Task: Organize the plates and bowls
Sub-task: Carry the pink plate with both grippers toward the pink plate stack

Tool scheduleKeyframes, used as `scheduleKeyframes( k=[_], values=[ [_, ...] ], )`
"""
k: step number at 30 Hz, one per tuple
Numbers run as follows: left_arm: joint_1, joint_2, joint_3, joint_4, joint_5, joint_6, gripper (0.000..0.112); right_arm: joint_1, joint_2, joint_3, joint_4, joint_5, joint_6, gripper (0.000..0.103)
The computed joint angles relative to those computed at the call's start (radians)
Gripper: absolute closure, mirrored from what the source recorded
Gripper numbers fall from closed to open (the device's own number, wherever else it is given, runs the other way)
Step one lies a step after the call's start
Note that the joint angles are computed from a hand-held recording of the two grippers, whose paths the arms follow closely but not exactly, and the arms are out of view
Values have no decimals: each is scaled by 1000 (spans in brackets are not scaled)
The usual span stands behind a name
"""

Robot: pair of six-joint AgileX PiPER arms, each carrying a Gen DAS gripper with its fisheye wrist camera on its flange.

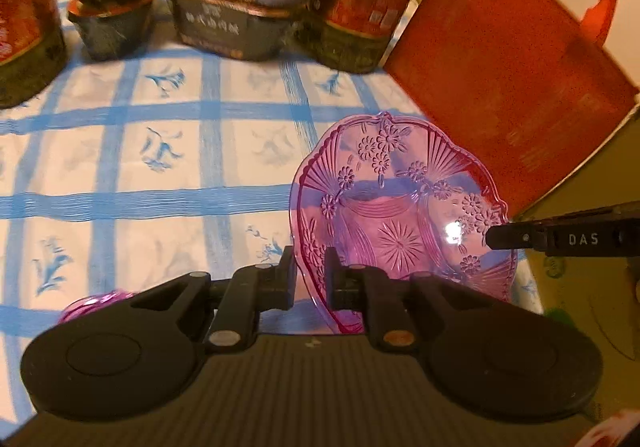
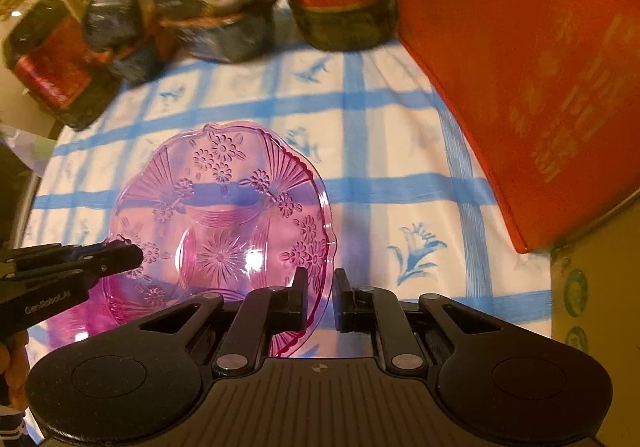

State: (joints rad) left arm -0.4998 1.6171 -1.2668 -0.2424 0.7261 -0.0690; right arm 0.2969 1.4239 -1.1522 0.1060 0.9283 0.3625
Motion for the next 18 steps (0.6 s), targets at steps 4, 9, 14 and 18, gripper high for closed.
scheduleKeyframes(
  k=[4,9,14,18],
  values=[
    [26,-121,39,4,61,6,100,123,-67,-41,-81,72,144,91],
    [62,-294,121,1,134,20,100,335,-136,-70,-212,145,377,91],
    [127,-469,214,-28,220,59,100,565,-188,-63,-331,189,624,92],
    [180,-609,289,-43,289,78,100,767,-196,-51,-432,222,829,92]
  ],
)
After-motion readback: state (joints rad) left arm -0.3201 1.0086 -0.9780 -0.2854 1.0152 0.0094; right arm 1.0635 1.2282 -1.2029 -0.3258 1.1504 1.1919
